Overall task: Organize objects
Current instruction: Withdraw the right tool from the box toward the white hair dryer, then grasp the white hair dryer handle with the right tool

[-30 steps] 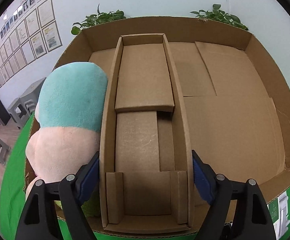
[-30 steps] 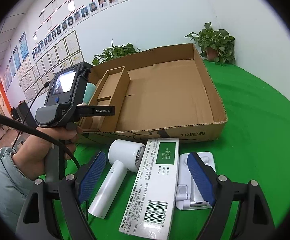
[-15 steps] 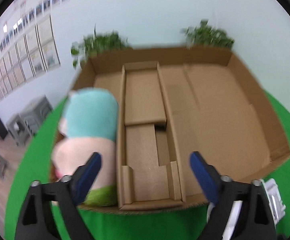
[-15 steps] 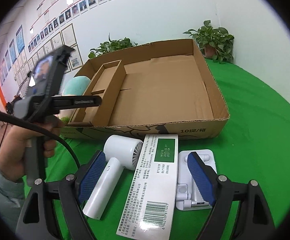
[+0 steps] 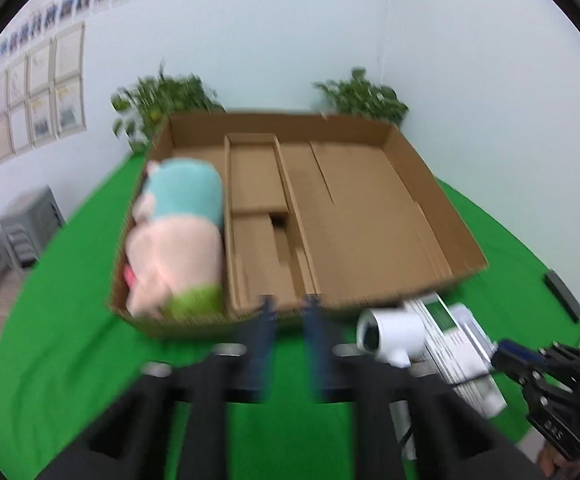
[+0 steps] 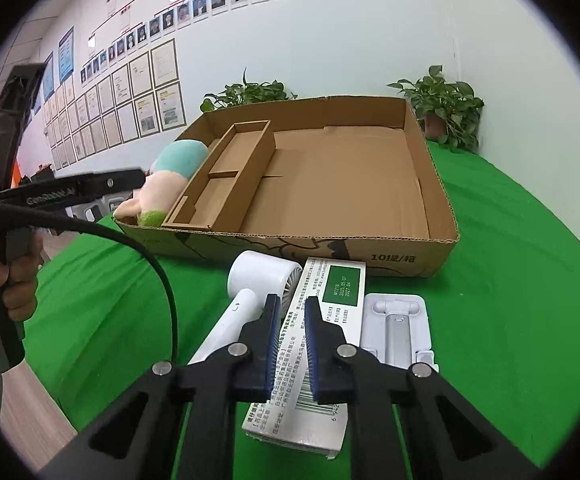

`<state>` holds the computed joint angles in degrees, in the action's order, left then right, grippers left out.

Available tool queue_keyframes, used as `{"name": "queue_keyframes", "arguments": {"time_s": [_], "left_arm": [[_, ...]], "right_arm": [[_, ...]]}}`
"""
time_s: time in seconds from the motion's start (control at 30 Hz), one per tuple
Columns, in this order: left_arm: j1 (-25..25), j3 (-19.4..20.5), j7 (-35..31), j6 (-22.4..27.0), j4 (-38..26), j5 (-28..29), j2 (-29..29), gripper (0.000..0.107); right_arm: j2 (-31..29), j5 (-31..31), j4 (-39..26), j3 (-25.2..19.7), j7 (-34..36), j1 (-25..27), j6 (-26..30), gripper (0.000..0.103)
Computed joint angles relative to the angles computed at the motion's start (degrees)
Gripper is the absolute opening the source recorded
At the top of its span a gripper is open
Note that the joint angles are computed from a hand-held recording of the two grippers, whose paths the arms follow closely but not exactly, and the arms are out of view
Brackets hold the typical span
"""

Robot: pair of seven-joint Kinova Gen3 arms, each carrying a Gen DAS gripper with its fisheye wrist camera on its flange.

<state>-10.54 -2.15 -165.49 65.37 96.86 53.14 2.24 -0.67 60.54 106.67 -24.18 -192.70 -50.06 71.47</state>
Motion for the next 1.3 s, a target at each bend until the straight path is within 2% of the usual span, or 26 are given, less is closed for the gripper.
{"name": "queue_keyframes", "arguments": {"time_s": [0.03, 0.1, 0.13, 0.17, 0.2, 0.23, 0.33, 0.4, 0.57, 0.67, 0.73, 0.83, 0.87, 0.93, 1.0, 1.03, 1.2, 1.3], "left_arm": [[0.56, -0.52, -0.53, 0.19, 0.28, -0.06, 0.16, 0.007], [0.38, 0.18, -0.93, -1.53, 1.94, 0.18, -0.51, 0.013], [0.76, 0.36, -0.09, -2.50, 2.10, -0.31, -0.50, 0.036], [1.34, 0.22, 0.61, -3.34, 2.12, -0.36, -0.21, 0.074], [0.93, 0.33, 1.15, -3.32, 2.12, 0.53, 0.28, 0.090], [0.40, 0.02, 0.96, -2.37, 2.14, 1.96, 0.83, 0.097], [-1.74, 1.86, 3.94, 2.24, -1.01, 1.25, 3.59, 0.097], [-0.42, 0.90, 4.29, 2.44, -1.44, 0.82, 4.10, 0.097], [-1.14, 2.60, 4.91, 5.71, -2.80, 0.83, 6.18, 0.097], [-0.89, 3.63, 6.23, 7.56, -4.74, -0.06, 8.12, 0.095], [-0.68, 4.49, 7.16, 9.07, -6.58, -0.64, 9.68, 0.094], [-0.28, 6.12, 8.59, 12.80, -10.37, -1.95, 12.90, 0.089], [-0.01, 6.72, 9.11, 13.90, -11.52, -2.58, 13.99, 0.084], [1.19, 7.87, 10.78, 15.32, -13.67, -4.60, 16.08, 0.076], [2.30, 8.85, 12.84, 16.94, -15.59, -6.59, 18.11, 0.067], [2.80, 9.22, 14.01, 17.57, -16.28, -7.49, 18.99, 0.066], [4.10, 10.64, 17.95, 20.46, -17.57, -10.05, 22.04, 0.066], [4.33, 11.34, 20.13, 22.42, -18.45, -9.98, 23.92, 0.062]], "right_arm": [[-0.02, -0.11, 0.10, -0.03, 0.13, -0.05, -0.27, 0.014], [-0.35, -1.00, 0.44, 0.32, 0.49, 0.30, -2.11, 0.055], [-0.71, -1.07, 0.93, 0.40, -0.08, 0.54, -3.29, 0.088], [-1.15, -0.60, 1.68, 0.20, -1.49, 0.73, -4.29, 0.091], [-1.31, -0.77, 1.89, 0.12, -1.97, 1.01, -4.99, 0.091], [-1.40, -1.50, 1.94, 0.39, -1.51, 1.30, -6.20, 0.091], [-1.59, -2.82, 1.97, 0.49, 0.67, 2.43, -8.92, 0.091], [-1.89, -2.39, 2.39, 0.38, 1.27, 2.94, -11.42, 0.091], [-1.10, 0.58, 2.35, 0.06, 4.02, 3.02, -16.08, 0.089], [-0.94, -1.83, 2.34, 2.22, 6.35, 3.99, -22.44, 0.084], [0.10, -4.54, 1.20, 2.45, 8.76, 5.32, -23.90, 0.079], [2.40, -8.30, -1.42, 3.33, 13.21, 5.28, -22.82, 0.071], [3.35, -9.78, -2.57, 3.77, 14.64, 5.13, -21.99, 0.069], [4.71, -11.98, -4.33, 4.71, 16.73, 4.57, -20.44, 0.058], [6.33, -12.57, -6.22, 5.36, 17.86, 3.12, -16.62, 0.050], [6.90, -12.82, -6.87, 6.21, 18.48, 1.93, -14.88, 0.042], [6.50, -12.16, -6.84, 6.02, 18.04, -0.37, -8.39, 0.037], [5.78, -13.79, -6.73, 6.30, 18.69, -0.08, -8.52, 0.037]]}}
